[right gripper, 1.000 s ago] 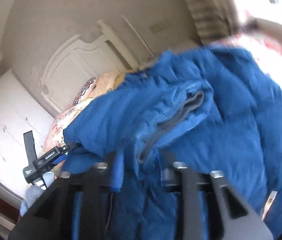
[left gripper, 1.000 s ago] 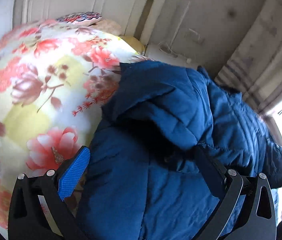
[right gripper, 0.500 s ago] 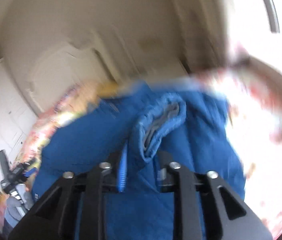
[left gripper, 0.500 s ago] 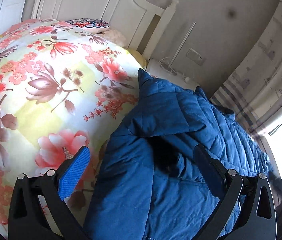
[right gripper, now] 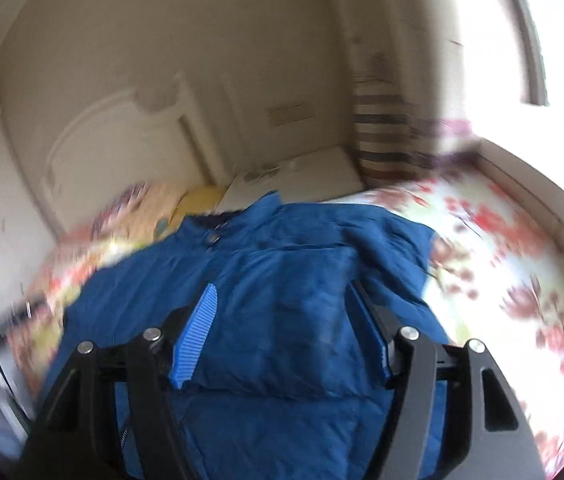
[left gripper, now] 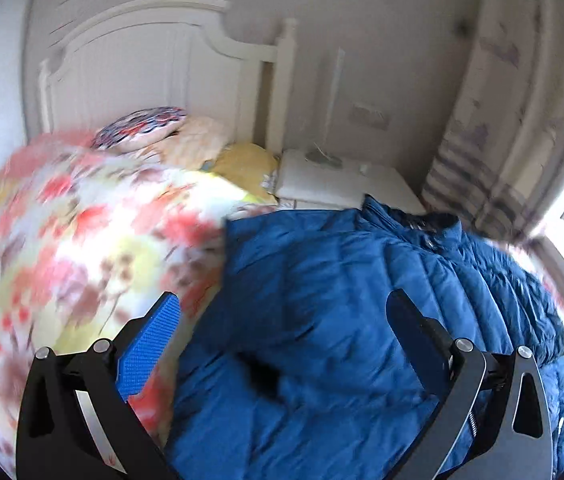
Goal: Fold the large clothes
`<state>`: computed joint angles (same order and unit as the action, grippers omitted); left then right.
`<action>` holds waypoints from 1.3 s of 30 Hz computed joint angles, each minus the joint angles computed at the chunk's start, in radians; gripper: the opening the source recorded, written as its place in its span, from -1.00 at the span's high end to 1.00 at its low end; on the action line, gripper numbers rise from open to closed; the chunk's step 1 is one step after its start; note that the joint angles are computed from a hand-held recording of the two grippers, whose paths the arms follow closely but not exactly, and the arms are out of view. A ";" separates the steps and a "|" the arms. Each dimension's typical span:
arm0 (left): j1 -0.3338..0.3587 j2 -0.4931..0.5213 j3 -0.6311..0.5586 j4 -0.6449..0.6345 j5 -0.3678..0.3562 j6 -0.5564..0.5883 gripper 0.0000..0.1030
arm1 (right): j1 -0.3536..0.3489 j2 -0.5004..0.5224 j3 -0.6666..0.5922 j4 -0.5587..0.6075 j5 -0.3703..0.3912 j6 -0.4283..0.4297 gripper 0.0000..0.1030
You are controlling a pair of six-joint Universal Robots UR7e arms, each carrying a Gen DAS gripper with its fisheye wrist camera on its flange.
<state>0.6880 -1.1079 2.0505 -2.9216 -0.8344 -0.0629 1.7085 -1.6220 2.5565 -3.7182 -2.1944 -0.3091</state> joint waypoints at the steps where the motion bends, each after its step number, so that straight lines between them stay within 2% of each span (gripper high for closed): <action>1: -0.002 0.017 -0.021 0.025 0.003 0.004 -0.91 | 0.014 0.025 -0.009 -0.011 -0.019 -0.017 -0.28; 3: -0.006 0.051 -0.050 0.052 0.017 0.012 -0.91 | 0.054 0.089 -0.042 -0.054 -0.108 -0.053 -0.27; 4: -0.005 0.061 -0.056 0.070 0.018 0.008 -0.91 | 0.053 0.078 -0.038 -0.049 -0.107 -0.036 -0.27; 7: 0.004 0.066 -0.041 0.086 0.009 -0.003 -0.91 | -0.040 -0.039 0.011 0.050 0.002 0.104 -0.39; 9: 0.023 0.080 -0.038 0.122 0.025 -0.015 -0.91 | -0.170 -0.141 0.033 0.209 0.126 0.179 -0.41; 10: 0.030 0.086 -0.038 0.135 0.025 -0.021 -0.91 | -0.213 -0.170 0.038 0.255 0.185 0.190 -0.42; 11: 0.044 0.093 -0.038 0.142 0.018 -0.026 -0.91 | -0.278 -0.199 0.050 0.293 0.276 0.196 -0.37; 12: 0.050 0.095 -0.036 0.132 0.010 -0.023 -0.91 | -0.311 -0.204 0.058 0.300 0.325 0.179 -0.26; 13: 0.052 0.096 -0.034 0.125 0.006 -0.021 -0.91 | -0.314 -0.198 0.058 0.300 0.332 0.164 0.07; 14: 0.051 0.091 -0.032 0.123 0.008 -0.021 -0.91 | -0.293 -0.186 0.056 0.285 0.314 0.140 0.34; 16: 0.043 0.080 -0.024 0.097 0.019 -0.014 -0.91 | -0.220 -0.156 0.047 0.220 0.248 0.088 0.50; 18: 0.039 0.065 -0.013 0.045 0.020 0.000 -0.91 | -0.162 -0.129 0.033 0.162 0.195 0.037 0.53; 20: 0.045 0.047 -0.008 0.003 -0.009 0.004 -0.91 | -0.115 -0.096 0.004 0.119 0.132 -0.014 0.55; 23: 0.053 0.024 0.009 -0.050 -0.019 -0.012 -0.91 | -0.141 -0.124 -0.011 0.170 0.143 0.018 0.56; 25: 0.063 0.012 0.014 -0.056 -0.026 -0.025 -0.91 | -0.191 -0.159 0.003 0.237 0.190 0.063 0.56; 26: 0.070 0.009 0.012 -0.049 -0.027 -0.031 -0.91 | -0.200 -0.145 0.007 0.247 0.173 0.072 0.55; 27: 0.076 0.010 0.007 -0.041 -0.024 -0.030 -0.91 | -0.210 -0.121 0.009 0.238 0.146 0.071 0.53; 29: 0.080 0.014 -0.005 -0.023 -0.003 -0.026 -0.91 | -0.244 -0.131 0.024 0.255 0.166 0.097 0.44; 30: 0.082 0.015 -0.013 -0.017 -0.004 -0.022 -0.91 | -0.226 -0.143 0.014 0.289 0.130 0.134 0.36; 32: 0.077 0.017 -0.036 -0.003 -0.015 -0.014 -0.91 | -0.140 -0.105 -0.011 0.244 -0.023 0.158 -0.16; 33: 0.072 0.021 -0.052 0.006 -0.028 -0.012 -0.91 | -0.090 -0.070 -0.024 0.168 -0.088 0.131 -0.22; 35: 0.056 0.047 -0.098 0.050 -0.049 -0.009 -0.91 | -0.009 -0.002 -0.061 0.055 -0.136 0.041 -0.26; 37: 0.033 0.101 -0.157 0.125 -0.018 -0.005 -0.91 | 0.047 0.090 -0.121 0.041 -0.160 -0.055 -0.29; 39: 0.030 0.166 -0.227 0.249 -0.013 -0.022 -0.91 | 0.061 0.168 -0.173 0.079 -0.174 -0.114 -0.31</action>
